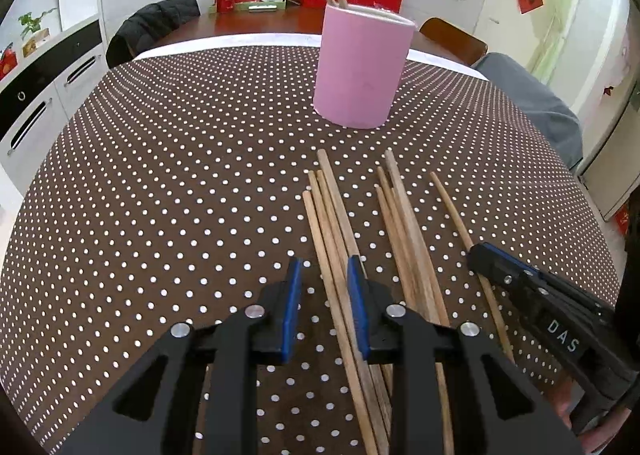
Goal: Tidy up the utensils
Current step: 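Grasp a chopstick with the left gripper while the right gripper holds its chopstick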
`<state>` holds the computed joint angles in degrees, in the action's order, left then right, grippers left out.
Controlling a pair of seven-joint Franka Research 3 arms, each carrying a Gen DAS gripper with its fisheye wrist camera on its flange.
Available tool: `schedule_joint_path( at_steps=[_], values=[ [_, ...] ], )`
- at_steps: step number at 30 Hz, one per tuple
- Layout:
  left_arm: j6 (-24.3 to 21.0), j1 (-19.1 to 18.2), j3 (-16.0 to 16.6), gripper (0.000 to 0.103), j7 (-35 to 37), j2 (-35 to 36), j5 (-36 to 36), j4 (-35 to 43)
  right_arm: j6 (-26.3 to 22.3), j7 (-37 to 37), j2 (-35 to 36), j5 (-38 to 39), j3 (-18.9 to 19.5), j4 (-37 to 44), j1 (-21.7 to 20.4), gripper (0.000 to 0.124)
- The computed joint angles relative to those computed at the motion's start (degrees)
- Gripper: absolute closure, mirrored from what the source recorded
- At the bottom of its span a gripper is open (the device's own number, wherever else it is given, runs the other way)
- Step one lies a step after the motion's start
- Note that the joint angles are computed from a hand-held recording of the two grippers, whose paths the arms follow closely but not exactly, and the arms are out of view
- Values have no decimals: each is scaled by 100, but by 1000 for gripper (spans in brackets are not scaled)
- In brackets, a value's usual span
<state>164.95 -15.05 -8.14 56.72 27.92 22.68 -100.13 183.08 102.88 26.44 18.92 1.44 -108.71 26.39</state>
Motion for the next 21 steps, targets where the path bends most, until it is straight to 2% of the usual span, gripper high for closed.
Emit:
schedule_joint_path(
  at_steps=[5, 9, 13, 15, 16, 17, 18, 20, 21],
  values=[
    [-225, -247, 327, 79, -467, 32, 293, 94, 0, -7, -2, 8, 11, -2, -8, 118],
    [-470, -217, 246, 79, -526, 157, 341, 333, -16, 7, -5, -8, -48, -1, 40, 118],
    [-878, -853, 823, 78, -1270, 349, 1356, 717, -33, 25, -21, -31, -122, -17, 98, 118],
    [-958, -769, 705, 78, -1398, 367, 1393, 781, -125, 155, -18, -141, -495, 5, 427, 118],
    [-954, -683, 614, 79, -1369, 376, 1349, 799, -209, 264, 1, -254, -776, 44, 675, 118],
    [-946, -642, 565, 82, -1349, 399, 1349, 832, -348, 436, 32, -458, -1216, 96, 1062, 118],
    [-916, -649, 585, 96, -1387, 403, 1425, 830, -477, 641, 78, -689, -1604, 154, 1403, 118],
    [-802, -620, 577, 97, -1476, 403, 1482, 801, -603, 914, 135, -997, -1956, 218, 1705, 118],
    [-733, -565, 534, 97, -1457, 396, 1450, 771, -611, 967, 140, -1080, -1946, 228, 1688, 118]
  ],
)
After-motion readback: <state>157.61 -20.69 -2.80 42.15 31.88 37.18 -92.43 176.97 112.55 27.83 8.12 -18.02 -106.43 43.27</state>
